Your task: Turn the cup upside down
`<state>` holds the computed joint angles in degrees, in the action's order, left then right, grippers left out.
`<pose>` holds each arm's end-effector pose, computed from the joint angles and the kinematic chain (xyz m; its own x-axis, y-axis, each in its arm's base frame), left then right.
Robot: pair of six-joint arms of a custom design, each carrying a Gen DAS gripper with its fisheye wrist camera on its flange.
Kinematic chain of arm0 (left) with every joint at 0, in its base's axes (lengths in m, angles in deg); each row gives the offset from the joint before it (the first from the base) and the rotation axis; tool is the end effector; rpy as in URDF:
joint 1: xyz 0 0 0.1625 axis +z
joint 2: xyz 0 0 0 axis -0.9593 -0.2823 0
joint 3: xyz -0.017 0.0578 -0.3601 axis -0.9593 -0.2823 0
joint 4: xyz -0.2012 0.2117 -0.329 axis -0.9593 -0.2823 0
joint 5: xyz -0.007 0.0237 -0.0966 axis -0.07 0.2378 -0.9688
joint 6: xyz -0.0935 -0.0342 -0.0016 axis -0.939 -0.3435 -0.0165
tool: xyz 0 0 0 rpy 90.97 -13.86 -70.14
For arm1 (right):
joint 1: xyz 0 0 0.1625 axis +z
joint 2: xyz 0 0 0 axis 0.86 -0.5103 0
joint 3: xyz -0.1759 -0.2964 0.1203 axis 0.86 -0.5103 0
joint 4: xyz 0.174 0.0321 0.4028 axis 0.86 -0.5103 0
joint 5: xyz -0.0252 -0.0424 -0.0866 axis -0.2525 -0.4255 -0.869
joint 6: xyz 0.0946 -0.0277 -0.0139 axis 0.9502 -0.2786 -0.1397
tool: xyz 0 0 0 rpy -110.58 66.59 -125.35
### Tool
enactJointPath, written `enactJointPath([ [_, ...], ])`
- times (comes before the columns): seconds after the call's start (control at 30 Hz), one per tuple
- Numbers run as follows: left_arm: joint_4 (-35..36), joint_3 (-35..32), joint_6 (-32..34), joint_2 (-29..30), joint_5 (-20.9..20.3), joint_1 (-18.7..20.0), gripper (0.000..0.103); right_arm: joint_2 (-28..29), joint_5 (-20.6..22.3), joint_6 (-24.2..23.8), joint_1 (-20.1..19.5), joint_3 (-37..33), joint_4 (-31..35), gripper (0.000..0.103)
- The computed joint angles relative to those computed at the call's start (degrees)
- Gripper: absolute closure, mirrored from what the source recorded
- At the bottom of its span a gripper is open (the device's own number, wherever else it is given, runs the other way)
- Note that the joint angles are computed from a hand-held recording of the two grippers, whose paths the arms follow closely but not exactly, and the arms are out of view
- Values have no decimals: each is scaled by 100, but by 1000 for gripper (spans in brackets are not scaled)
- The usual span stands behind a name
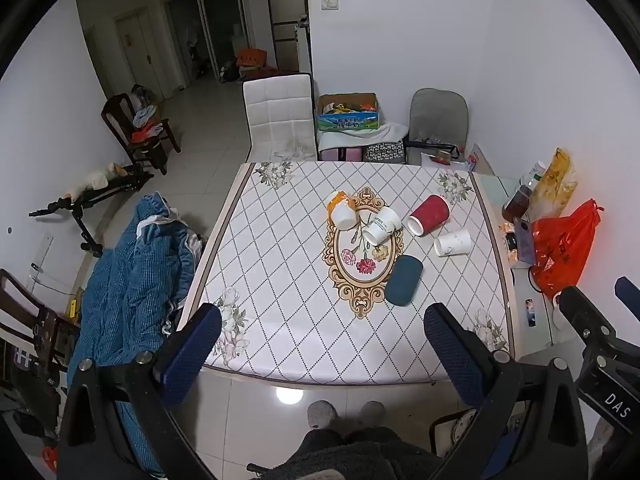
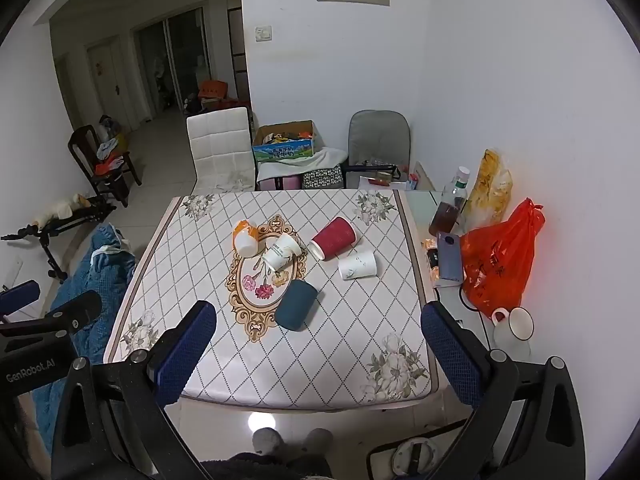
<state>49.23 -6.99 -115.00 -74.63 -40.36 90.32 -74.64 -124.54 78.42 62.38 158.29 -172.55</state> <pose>-0.6609 -0.4122 0.2155 -0.6814 -0.1643 -0.7132 0.3085 0.8192 -0.4834 0.2999 -0.3792 0.6795 -0.6882 -0.0804 0.7210 -0.5234 0.7432 -0.4167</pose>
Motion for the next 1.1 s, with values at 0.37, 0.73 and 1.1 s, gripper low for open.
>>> enactJointPath([
  [0.37,57,6,-9,2,57,-6,0,-10,31,29,-14,-30,61,0],
  [0.73,-79,328,-3,-170,85,-9,0,-14,17,52,6,-52,88,0],
  [1.1,-71,347,-26,-170,102,-16,0,14,34,41,-3,-107,96,0],
])
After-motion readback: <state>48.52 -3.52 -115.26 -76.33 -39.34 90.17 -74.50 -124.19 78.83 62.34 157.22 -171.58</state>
